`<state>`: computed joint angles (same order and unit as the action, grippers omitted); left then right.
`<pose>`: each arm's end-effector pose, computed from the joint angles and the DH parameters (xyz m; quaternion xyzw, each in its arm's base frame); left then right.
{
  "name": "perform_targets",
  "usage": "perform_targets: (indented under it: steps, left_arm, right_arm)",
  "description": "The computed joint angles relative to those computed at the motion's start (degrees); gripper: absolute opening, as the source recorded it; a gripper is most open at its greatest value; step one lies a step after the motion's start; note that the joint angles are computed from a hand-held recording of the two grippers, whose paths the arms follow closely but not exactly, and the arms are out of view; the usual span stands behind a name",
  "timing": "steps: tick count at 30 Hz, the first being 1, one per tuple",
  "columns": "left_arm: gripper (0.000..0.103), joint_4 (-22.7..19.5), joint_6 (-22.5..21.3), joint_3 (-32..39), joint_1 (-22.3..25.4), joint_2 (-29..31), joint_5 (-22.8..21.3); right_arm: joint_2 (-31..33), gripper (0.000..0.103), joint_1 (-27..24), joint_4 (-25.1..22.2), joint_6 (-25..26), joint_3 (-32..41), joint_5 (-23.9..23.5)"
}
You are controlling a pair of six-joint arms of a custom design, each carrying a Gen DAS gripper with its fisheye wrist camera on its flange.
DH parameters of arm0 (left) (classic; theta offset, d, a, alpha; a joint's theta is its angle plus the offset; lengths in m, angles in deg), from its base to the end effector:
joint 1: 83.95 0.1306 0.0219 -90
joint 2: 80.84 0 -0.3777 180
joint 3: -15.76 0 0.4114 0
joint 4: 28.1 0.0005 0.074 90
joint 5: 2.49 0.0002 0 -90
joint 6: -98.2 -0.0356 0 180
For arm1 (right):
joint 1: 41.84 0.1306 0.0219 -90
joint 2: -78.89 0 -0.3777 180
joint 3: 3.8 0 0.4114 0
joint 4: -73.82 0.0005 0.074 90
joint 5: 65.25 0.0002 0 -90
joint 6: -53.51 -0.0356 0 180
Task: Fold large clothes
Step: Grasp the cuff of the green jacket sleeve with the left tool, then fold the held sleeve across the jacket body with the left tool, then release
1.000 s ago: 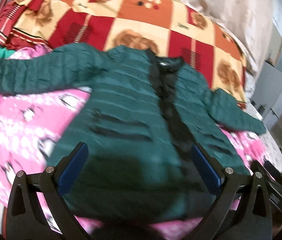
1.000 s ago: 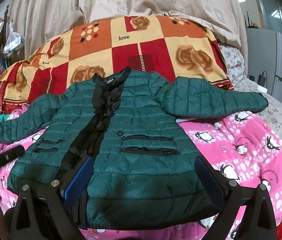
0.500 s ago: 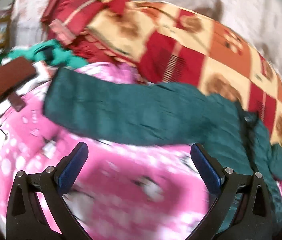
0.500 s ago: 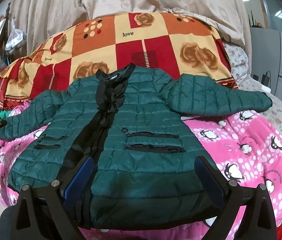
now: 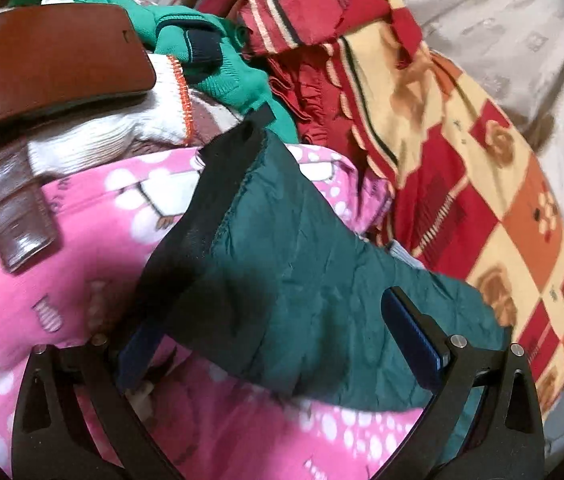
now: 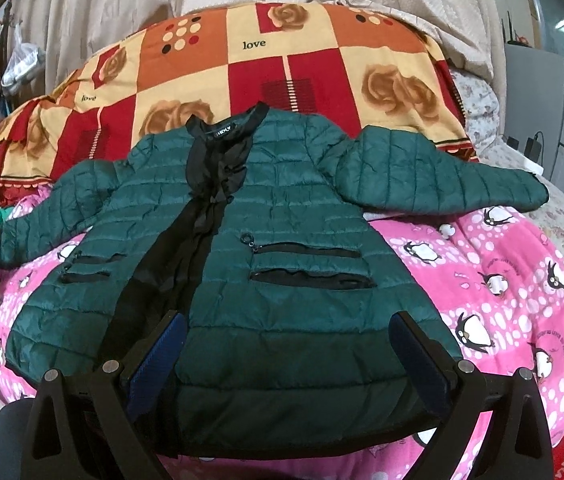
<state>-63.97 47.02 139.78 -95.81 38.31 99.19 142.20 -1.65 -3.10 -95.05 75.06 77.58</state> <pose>0.6923 -0.1533 0.4391 -0.1531 0.8537 -0.2897 0.4048 0.2434 0.1678 0.4944 0.2471 0.8391 -0.1126 0.4713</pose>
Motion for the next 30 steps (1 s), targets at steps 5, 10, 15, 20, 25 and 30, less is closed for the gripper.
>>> perform_targets:
  steps: [5, 10, 15, 20, 25, 30]
  left_arm:
    - [0.077, -0.29, 13.59, 0.09, 0.65, 0.17, -2.22]
    - [0.019, -4.57, 16.25, 1.15, 1.76, 0.56, -0.65]
    - [0.013, -10.30, 1.61, 4.45, -0.92, -1.25, -10.08]
    - [0.013, -10.13, -4.53, 5.81, -3.49, -4.00, -9.60]
    - [0.013, -12.63, -14.41, 11.31, -9.05, -3.62, -8.15]
    - [0.013, -15.64, -20.73, 17.81, -15.62, -1.08, -6.02]
  right_arm:
    - [0.22, 0.100, -0.56, -0.20, -0.04, 0.10, -1.41]
    - [-0.23, 0.100, -0.56, -0.98, -1.30, 0.11, -2.46]
    - [-1.22, 0.100, 0.61, -4.66, -5.30, 0.11, -1.27]
    - [-2.83, 0.100, 2.31, -10.57, -12.50, -0.31, 0.72]
    - [-4.14, 0.100, 3.42, -14.03, -17.35, -1.20, 0.59]
    - [-3.56, 0.100, 6.54, -18.72, -22.19, -0.65, 3.22]
